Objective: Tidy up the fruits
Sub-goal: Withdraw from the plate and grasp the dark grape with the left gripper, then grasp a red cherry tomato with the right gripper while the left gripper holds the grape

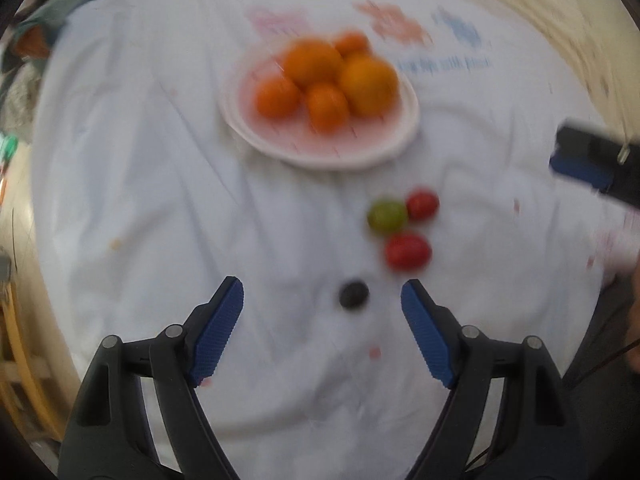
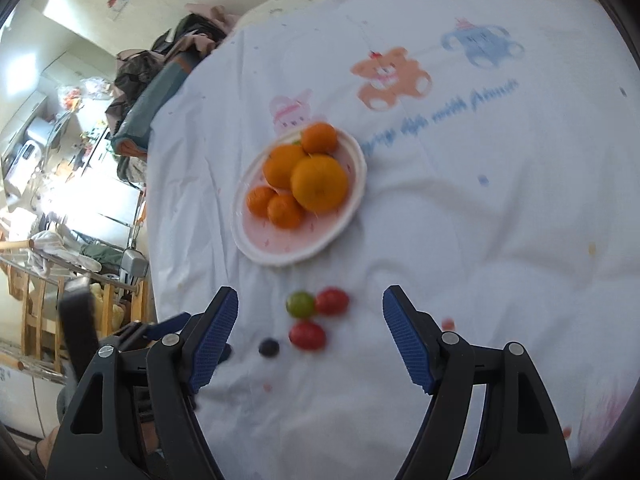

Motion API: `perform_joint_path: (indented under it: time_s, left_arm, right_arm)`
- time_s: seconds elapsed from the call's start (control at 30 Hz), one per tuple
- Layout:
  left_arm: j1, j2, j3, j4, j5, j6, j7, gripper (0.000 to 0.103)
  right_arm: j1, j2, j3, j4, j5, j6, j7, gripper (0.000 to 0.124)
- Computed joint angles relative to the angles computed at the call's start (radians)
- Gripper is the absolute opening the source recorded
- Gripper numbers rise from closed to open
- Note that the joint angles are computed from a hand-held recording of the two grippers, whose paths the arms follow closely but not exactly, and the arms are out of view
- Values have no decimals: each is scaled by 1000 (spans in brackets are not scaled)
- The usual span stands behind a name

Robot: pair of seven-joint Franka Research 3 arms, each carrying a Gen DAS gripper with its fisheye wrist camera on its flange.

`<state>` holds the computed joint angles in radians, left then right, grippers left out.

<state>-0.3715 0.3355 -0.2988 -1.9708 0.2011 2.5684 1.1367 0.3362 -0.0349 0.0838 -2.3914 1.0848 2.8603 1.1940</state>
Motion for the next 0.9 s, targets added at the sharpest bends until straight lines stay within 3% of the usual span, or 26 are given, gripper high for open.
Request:
perform_joint_path:
  time_s: [0.07,0.17,0.27,0.43,0.67,0.77,0.9]
  left_arm:
    - [-12,35,-7,18,15,-19,30,74]
    - [-29,77,-4,41,34,-30,41,53]
    - [-42,100,3,58,52,-27,40,46]
    - [-51,121,1,83,61,-41,48,19]
    - [-56,87,3,55,67,-9,9,18]
    - [-34,42,4,20,25,31,-43,18]
    - [-26,-18,40,-28,40,54,-170,18]
  right_arm:
    - [2,-13,1,-25,16,8,16,78]
    - [3,-15,-1,-42,5,22,51,78]
    - [-1,-13,-3,-49,-48,32,88,78]
    - [-6,-6,-11,-49,-43,24,95,78]
    - [-10,12,-5,-33,-64,13,103,78]
    - [-11,30,2,-24,-147,4,160,78]
    - [-17,85,11,20,-134,-77,136,78]
